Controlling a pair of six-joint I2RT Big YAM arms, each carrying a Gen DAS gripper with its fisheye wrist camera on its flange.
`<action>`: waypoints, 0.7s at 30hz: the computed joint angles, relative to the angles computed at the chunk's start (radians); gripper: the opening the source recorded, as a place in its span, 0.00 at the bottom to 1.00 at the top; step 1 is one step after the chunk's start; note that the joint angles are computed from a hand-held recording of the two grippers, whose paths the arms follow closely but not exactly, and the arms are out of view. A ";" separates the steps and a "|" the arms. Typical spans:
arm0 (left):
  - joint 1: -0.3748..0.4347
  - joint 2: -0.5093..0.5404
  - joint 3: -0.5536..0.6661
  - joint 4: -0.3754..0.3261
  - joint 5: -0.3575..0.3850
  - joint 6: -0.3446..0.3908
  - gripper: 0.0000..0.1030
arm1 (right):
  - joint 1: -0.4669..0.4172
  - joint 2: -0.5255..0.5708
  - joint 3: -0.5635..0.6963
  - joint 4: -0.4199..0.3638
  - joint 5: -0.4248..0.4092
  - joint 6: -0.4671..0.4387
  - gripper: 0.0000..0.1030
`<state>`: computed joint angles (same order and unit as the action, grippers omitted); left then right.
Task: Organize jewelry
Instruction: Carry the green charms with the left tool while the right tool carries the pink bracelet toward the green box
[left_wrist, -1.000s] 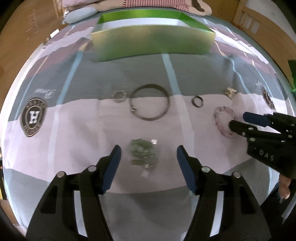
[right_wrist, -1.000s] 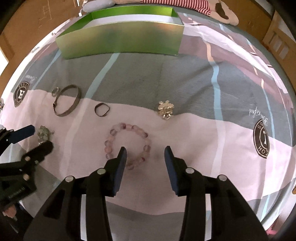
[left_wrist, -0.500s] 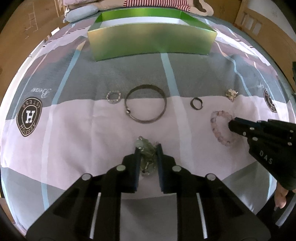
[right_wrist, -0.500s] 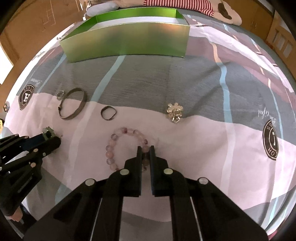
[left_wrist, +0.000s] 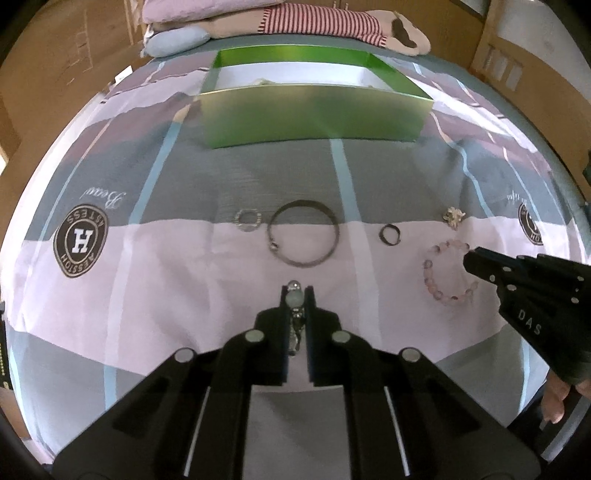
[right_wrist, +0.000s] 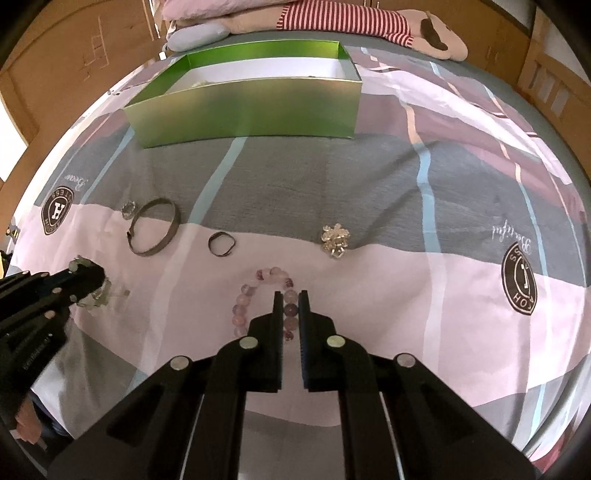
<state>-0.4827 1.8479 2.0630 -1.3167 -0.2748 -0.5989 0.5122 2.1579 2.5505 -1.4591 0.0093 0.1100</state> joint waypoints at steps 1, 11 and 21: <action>0.002 -0.007 -0.008 0.003 -0.001 0.000 0.07 | 0.001 -0.001 -0.001 0.001 0.000 0.002 0.07; -0.016 -0.006 -0.009 -0.017 -0.052 -0.004 0.07 | 0.015 -0.012 -0.030 0.018 0.038 0.019 0.07; -0.038 0.002 0.035 -0.036 -0.127 -0.003 0.07 | 0.029 -0.063 -0.098 0.078 0.080 0.024 0.07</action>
<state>-0.5209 1.8501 2.0977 -1.3532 -0.4022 -0.6023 0.5410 2.0951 2.4524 -1.3810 0.0894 0.1344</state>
